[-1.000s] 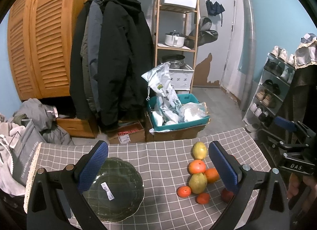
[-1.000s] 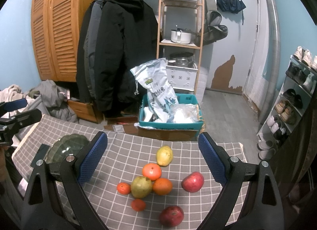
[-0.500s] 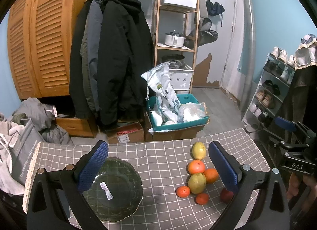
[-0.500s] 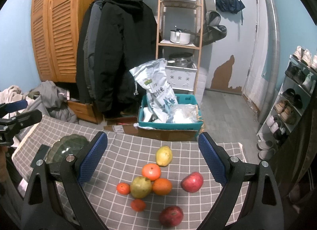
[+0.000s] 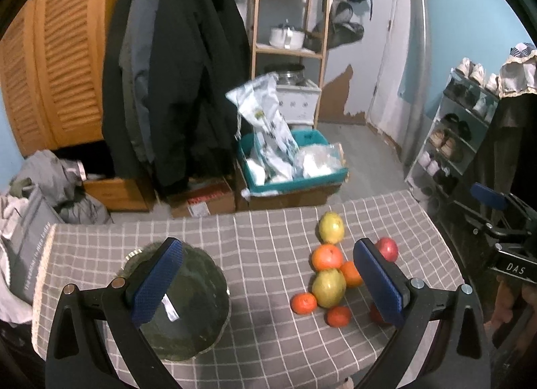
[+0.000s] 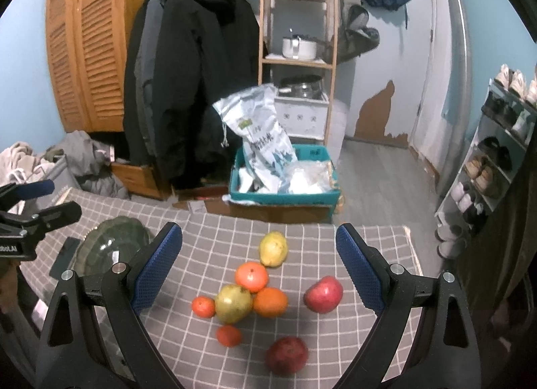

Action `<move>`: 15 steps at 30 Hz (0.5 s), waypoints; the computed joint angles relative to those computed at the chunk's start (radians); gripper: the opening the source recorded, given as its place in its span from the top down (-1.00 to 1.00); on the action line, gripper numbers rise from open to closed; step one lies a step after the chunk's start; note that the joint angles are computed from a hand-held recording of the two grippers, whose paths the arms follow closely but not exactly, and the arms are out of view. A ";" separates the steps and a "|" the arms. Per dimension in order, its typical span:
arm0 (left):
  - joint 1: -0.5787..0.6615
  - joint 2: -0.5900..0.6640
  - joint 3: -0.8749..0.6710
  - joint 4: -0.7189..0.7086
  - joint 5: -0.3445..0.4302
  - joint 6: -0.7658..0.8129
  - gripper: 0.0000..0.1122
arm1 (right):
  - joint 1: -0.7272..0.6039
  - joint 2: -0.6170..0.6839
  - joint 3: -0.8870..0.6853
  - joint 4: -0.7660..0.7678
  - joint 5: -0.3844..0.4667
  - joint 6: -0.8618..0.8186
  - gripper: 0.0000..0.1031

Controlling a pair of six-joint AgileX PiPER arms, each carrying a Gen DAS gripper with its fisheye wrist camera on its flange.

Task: Organize fruits
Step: 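Move the right tool down over the dark red apple and close on it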

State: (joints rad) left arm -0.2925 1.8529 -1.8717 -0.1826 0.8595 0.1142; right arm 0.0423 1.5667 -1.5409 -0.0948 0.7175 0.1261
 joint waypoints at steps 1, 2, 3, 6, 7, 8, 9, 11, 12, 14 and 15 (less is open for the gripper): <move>-0.001 0.006 -0.002 -0.005 0.008 0.000 -0.82 | -0.008 -0.002 0.009 0.014 -0.001 -0.008 -0.77; -0.003 0.016 -0.006 -0.007 0.019 -0.002 -0.82 | -0.016 -0.002 0.017 0.027 -0.002 -0.015 -0.77; -0.010 0.023 -0.001 0.004 0.022 -0.012 -0.82 | -0.021 -0.002 0.028 0.028 -0.004 -0.012 -0.77; -0.016 0.046 -0.002 0.017 0.036 -0.020 -0.82 | -0.035 -0.008 0.073 0.016 -0.015 -0.006 -0.77; -0.019 0.053 0.005 0.022 0.031 -0.026 -0.82 | -0.037 -0.007 0.087 0.001 -0.018 0.003 -0.77; -0.022 0.062 0.008 0.027 0.031 -0.033 -0.82 | -0.038 -0.007 0.101 -0.012 -0.021 0.012 -0.77; -0.024 0.071 0.013 0.030 0.032 -0.043 -0.82 | -0.040 -0.004 0.115 -0.024 -0.022 0.020 -0.77; -0.027 0.080 0.033 0.031 0.026 -0.060 -0.82 | -0.050 0.002 0.141 -0.027 -0.023 0.022 -0.77; -0.028 0.083 0.043 0.030 0.024 -0.069 -0.82 | -0.058 0.002 0.155 -0.019 -0.026 0.014 -0.77; -0.039 0.083 0.071 0.039 0.009 -0.084 -0.82 | -0.072 -0.001 0.188 -0.007 -0.036 0.003 -0.77; -0.045 0.079 0.092 0.049 -0.006 -0.093 -0.82 | -0.081 -0.003 0.207 0.007 -0.041 -0.005 -0.77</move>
